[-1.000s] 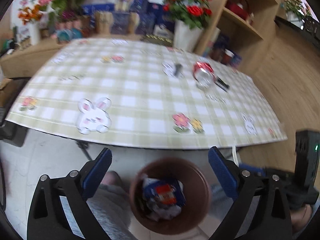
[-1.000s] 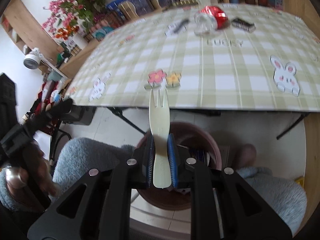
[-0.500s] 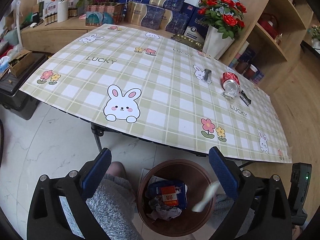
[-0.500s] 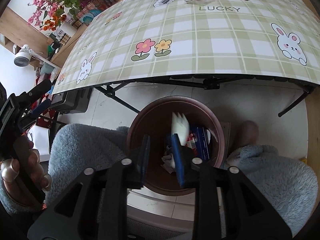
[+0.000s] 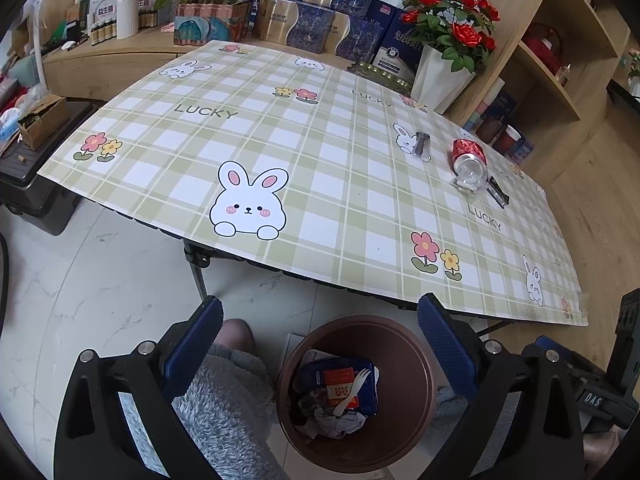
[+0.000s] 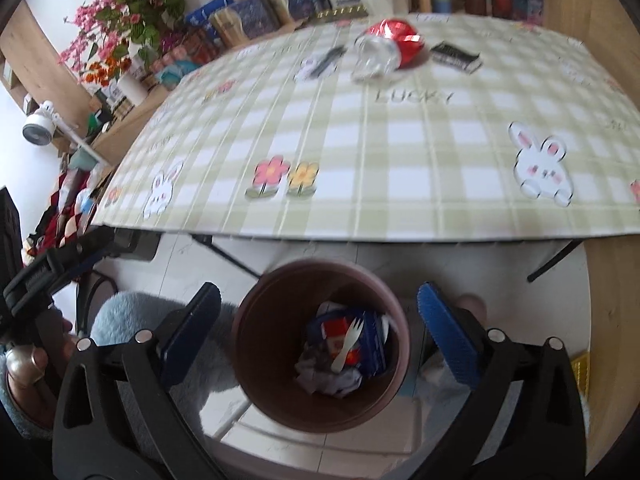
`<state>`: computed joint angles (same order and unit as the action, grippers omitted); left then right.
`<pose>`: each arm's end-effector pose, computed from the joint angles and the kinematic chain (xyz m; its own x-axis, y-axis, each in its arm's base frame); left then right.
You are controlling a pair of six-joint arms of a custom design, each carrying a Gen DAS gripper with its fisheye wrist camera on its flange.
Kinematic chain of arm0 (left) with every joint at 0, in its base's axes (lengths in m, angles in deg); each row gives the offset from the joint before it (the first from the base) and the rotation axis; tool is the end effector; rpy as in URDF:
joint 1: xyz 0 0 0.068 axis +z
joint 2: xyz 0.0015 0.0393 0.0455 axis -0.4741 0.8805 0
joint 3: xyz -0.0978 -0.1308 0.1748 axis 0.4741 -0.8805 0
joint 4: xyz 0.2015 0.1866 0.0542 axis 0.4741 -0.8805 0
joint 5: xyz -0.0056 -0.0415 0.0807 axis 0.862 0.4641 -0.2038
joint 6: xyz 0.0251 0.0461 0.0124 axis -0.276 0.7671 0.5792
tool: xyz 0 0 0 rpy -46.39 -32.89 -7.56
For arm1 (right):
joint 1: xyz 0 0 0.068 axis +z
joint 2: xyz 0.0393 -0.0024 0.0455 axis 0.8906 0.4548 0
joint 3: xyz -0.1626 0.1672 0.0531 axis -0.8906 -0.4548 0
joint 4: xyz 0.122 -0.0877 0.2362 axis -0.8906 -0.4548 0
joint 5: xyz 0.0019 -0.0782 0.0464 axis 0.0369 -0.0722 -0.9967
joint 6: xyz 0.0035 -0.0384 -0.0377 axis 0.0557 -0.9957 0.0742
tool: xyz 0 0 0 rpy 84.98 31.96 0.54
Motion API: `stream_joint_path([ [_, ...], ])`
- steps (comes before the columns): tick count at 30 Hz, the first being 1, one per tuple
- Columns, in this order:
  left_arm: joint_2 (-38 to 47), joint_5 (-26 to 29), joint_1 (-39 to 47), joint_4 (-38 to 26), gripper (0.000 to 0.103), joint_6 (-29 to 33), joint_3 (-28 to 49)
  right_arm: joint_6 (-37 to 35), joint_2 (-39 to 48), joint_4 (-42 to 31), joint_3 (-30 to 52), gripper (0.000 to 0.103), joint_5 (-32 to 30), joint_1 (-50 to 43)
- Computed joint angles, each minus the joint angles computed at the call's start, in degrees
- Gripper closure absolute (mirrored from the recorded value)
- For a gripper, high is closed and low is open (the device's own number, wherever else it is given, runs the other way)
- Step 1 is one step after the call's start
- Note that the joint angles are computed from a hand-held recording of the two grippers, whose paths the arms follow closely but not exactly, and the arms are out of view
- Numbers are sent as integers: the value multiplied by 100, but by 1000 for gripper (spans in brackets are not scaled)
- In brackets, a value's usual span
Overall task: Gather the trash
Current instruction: 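Carry the red box and fork over the brown bin and open both tools, then reach the left tool to the wrapped black spoon and grasp it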
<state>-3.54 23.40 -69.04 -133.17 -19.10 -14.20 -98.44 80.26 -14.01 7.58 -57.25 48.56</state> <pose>0.1450 -0.1013 0.1875 -0.5665 -0.6142 -0.5494 -0.5650 0.7748 -0.2835 0.3094 -0.0590 0.1822 -0.7985 -0.3756 -0.4705 -0.5481 0.7768 0.3101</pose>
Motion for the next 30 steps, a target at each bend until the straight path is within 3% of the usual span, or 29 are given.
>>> stream_joint_path([
  [8, -28, 545, 924, 635, 8, 1377, 77, 405, 372, 572, 471, 6, -7, 38],
  [12, 474, 1023, 1623, 1082, 8, 2418, 453, 633, 826, 699, 971, 5, -173, 23],
  [16, 1494, 1559, 2309, 1684, 8, 3421, 1114, 815, 1268, 857, 1472, 6, -270, 47],
  [21, 3669, 1904, 2841, 2231, 8, 4645, 2720, 992, 1932, 920, 2139, 6, -312, 121],
  [25, 5386, 2381, 3269, 2411, 18, 5015, 4214, 1335, 2724, 758, 3040, 5, -417, 171],
  [30, 7500, 2711, 3556, 1891, 30, 5291, 6577, 1669, 3588, 554, 4159, 5, -235, 334],
])
